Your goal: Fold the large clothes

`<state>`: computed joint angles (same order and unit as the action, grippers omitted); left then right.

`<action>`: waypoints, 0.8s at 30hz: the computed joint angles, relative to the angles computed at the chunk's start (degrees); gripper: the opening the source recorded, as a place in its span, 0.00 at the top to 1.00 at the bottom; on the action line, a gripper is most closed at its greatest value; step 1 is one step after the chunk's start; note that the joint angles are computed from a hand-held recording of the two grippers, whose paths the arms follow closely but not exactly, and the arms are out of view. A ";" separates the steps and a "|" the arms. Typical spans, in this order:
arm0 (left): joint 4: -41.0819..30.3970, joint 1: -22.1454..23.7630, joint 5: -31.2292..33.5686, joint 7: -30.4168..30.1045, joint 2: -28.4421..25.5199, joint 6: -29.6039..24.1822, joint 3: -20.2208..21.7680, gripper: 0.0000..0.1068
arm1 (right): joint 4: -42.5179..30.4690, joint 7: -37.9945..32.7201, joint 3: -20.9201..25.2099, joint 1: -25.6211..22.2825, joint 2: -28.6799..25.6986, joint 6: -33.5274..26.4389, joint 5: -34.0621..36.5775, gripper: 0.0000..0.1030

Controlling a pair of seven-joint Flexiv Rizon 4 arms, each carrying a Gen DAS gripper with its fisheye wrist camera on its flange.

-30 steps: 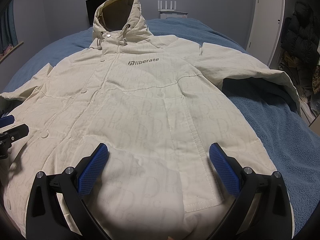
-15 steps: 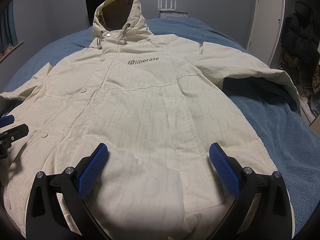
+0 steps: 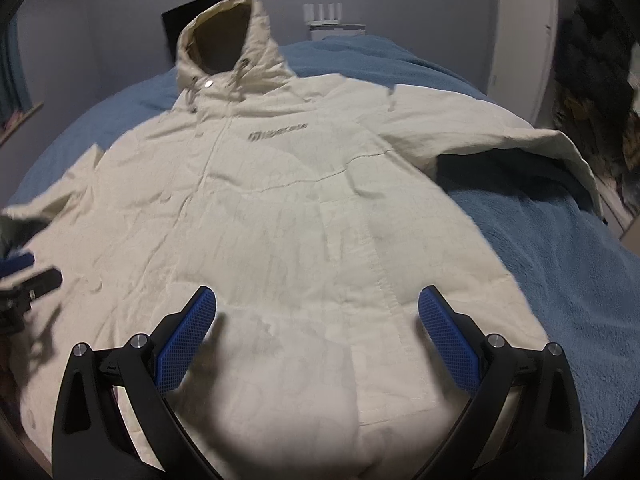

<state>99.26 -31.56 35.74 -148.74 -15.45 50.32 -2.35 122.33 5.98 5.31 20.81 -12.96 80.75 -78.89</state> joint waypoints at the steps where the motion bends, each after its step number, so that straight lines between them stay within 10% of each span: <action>1: 0.17 0.24 -0.78 0.24 -0.12 -0.06 -0.13 0.10 | 0.16 0.35 -0.05 -0.45 0.36 0.73 0.70 0.06; 11: -5.94 2.01 0.32 5.01 1.95 0.34 -0.18 0.10 | -1.65 -7.83 0.24 -4.44 5.92 -6.76 16.01 0.06; 24: -9.17 6.31 -6.72 7.34 -2.37 2.64 2.41 0.10 | -15.54 -33.06 -0.05 -7.24 -7.95 -8.52 54.60 0.06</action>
